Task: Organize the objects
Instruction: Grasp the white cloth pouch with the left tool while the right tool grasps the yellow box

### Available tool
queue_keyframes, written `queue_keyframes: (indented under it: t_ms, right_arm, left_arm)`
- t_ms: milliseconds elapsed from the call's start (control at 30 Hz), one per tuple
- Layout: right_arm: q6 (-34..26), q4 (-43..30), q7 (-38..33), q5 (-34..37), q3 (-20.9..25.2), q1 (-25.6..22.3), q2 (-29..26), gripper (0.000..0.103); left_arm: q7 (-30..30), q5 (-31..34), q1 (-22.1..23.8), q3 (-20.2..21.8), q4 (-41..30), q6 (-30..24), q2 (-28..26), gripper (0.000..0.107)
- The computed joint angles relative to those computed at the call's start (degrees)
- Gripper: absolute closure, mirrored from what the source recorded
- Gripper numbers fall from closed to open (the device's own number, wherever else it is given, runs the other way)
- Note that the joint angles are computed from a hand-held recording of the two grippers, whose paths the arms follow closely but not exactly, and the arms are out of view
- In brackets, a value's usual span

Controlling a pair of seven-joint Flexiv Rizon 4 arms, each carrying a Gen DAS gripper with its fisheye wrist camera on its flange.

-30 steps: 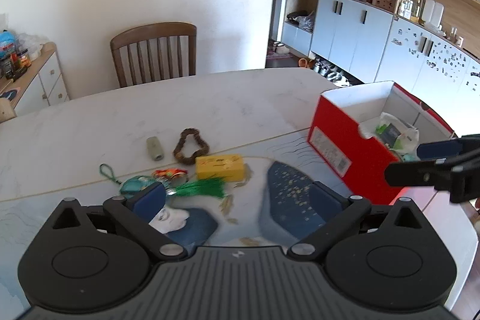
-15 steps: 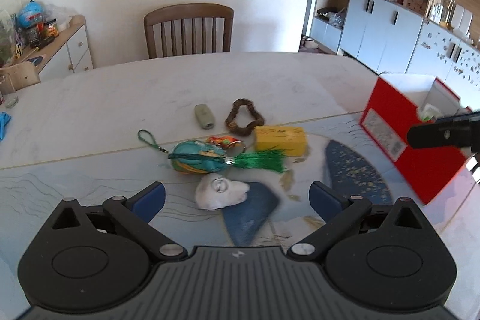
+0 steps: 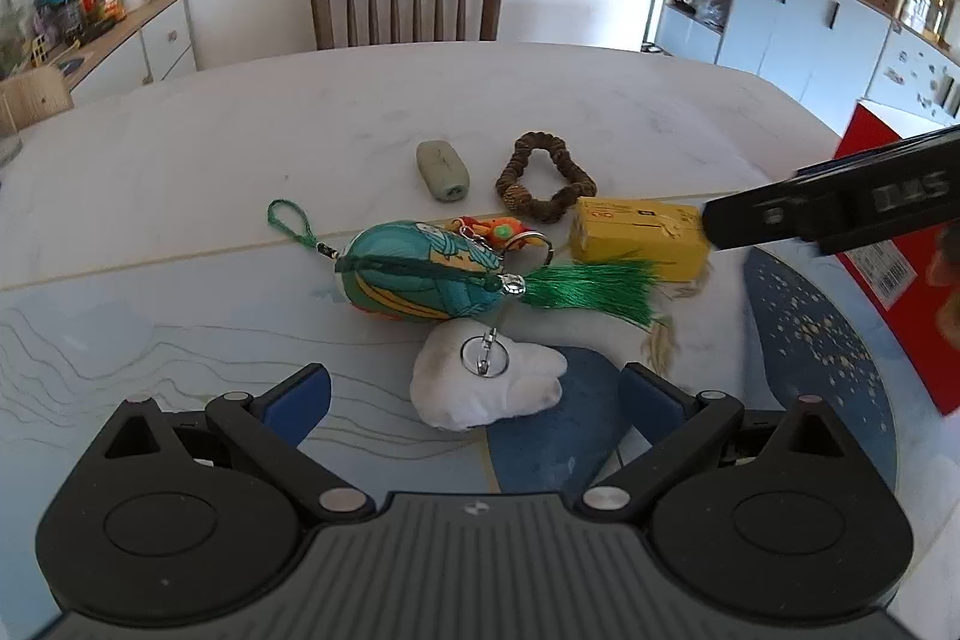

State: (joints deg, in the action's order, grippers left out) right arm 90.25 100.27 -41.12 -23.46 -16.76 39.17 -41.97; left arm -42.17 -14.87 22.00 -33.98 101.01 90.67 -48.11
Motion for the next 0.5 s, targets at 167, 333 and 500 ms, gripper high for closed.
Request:
queue_keyframes:
  t_ms: [167,333,500]
  right_arm:
    - [-3.64,-6.32,-4.53,-1.42,5.94,-5.65,-3.8,0.017]
    - [-3.92,-9.78,-9.98,-1.12,12.82,-11.05,-5.89,0.027]
    - [-5.73,-12.84,-17.59,0.03,19.21,-15.05,-7.51,0.047]
  left_arm:
    - [0.36,0.75,-0.94,0.39,-1.21,0.84,-1.28,0.005]
    - [-0.34,1.15,-2.33,1.64,-1.96,0.79,-1.63,0.017]
    - [-1.55,0.95,-4.08,3.81,-2.8,1.31,-1.77,0.036]
